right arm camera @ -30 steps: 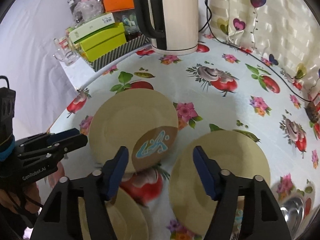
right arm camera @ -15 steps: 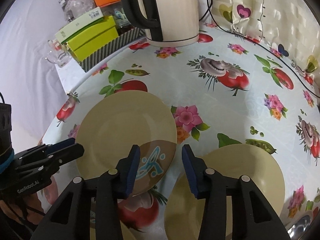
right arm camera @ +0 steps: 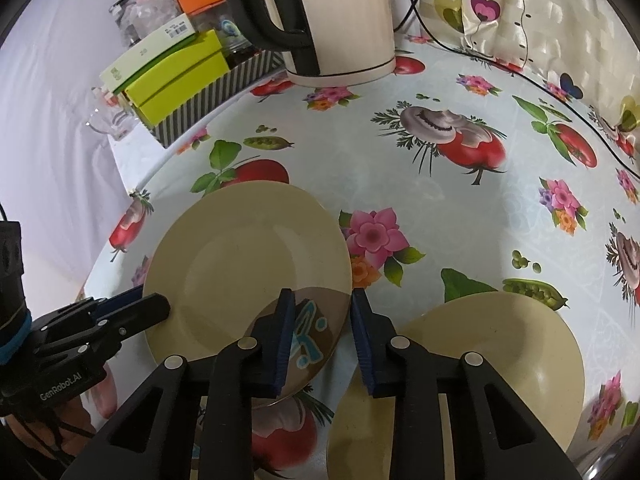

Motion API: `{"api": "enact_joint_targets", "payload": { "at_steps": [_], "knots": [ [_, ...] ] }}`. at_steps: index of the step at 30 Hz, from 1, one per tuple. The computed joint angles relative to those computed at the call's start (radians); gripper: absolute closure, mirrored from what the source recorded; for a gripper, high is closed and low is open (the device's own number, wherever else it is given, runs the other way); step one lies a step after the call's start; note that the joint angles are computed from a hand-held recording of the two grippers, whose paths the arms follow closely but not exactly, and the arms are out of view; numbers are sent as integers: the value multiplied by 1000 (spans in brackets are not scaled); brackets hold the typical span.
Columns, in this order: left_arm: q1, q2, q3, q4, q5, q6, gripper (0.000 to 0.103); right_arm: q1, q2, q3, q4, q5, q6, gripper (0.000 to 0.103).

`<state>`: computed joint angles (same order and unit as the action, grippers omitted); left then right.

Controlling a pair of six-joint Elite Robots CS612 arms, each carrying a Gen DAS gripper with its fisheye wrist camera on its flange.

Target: Organize plates and bowls

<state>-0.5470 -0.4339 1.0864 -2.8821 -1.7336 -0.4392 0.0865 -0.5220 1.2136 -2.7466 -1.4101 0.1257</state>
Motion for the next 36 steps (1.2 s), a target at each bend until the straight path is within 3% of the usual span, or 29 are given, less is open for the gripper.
{"api": "enact_joint_targets", "payload": {
  "at_steps": [17, 36],
  "knots": [
    [-11, -60, 85, -59, 28, 13, 76, 4, -42, 59, -57, -3, 15, 76],
    [-42, -166, 287, -130, 35, 35, 76, 26, -148, 272, -174, -25, 58, 76]
  ]
}}
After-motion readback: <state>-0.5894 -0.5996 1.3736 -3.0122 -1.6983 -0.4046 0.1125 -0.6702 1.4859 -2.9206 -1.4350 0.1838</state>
